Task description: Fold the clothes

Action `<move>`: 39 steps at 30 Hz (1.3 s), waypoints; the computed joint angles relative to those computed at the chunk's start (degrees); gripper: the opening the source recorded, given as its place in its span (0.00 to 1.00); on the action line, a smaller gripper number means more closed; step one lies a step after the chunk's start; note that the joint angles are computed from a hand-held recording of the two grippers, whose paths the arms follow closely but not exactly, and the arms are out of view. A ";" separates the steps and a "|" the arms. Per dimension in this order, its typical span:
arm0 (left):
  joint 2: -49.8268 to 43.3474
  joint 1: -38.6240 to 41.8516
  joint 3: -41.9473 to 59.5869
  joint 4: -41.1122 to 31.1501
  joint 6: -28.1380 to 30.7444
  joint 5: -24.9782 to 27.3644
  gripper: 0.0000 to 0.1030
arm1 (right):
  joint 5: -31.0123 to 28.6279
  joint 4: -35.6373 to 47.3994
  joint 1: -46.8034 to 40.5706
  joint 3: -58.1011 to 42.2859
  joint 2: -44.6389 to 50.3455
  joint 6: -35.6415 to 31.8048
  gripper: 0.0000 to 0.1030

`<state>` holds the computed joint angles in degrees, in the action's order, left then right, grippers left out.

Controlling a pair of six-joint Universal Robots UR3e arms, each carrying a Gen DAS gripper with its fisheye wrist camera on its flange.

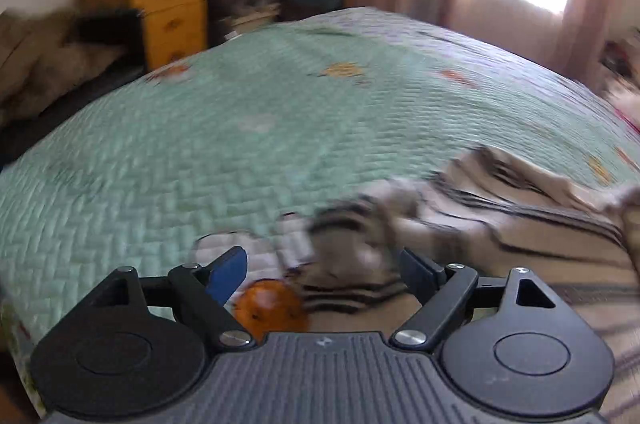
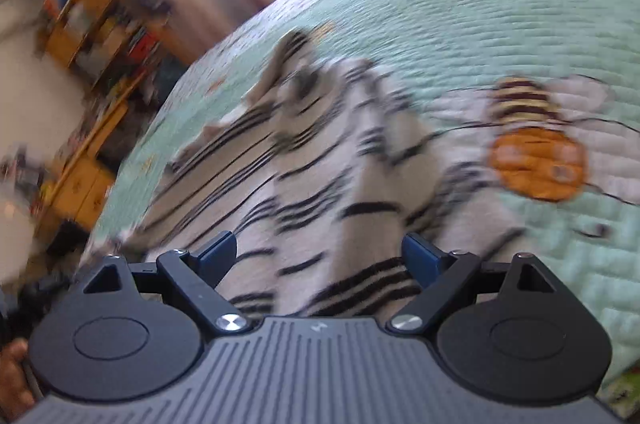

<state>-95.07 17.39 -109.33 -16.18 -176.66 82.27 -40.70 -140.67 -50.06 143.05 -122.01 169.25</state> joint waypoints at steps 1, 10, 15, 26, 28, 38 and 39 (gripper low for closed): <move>0.90 -0.68 -0.96 -0.07 1.05 -0.51 0.88 | -0.82 -2.39 3.60 -2.17 2.97 -0.04 0.87; 3.51 -4.12 -4.39 -5.26 5.96 -5.74 0.96 | -0.72 -23.58 11.57 -14.99 20.89 15.80 0.87; -0.57 -6.00 -2.11 -7.39 6.44 -5.64 0.97 | -4.06 -18.45 2.84 -4.94 11.53 6.78 0.88; -17.56 -11.39 17.58 -11.24 -2.55 0.51 0.99 | -11.13 -31.14 2.79 -2.43 21.63 6.72 0.88; -20.21 -11.96 21.20 -12.25 -4.41 1.51 0.99 | -13.01 -34.99 6.89 -5.04 24.75 6.84 0.88; -33.54 -15.25 38.71 -13.45 -12.62 7.68 0.99 | -31.58 -36.73 30.85 -35.19 49.75 2.57 0.88; -34.86 -15.47 40.92 -14.21 -12.73 8.06 0.99 | -33.30 -35.20 32.34 -38.79 52.38 2.16 0.88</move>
<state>-129.93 1.92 -68.40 -30.39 -189.39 90.33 -74.01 -175.87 -17.72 104.26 -69.64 171.42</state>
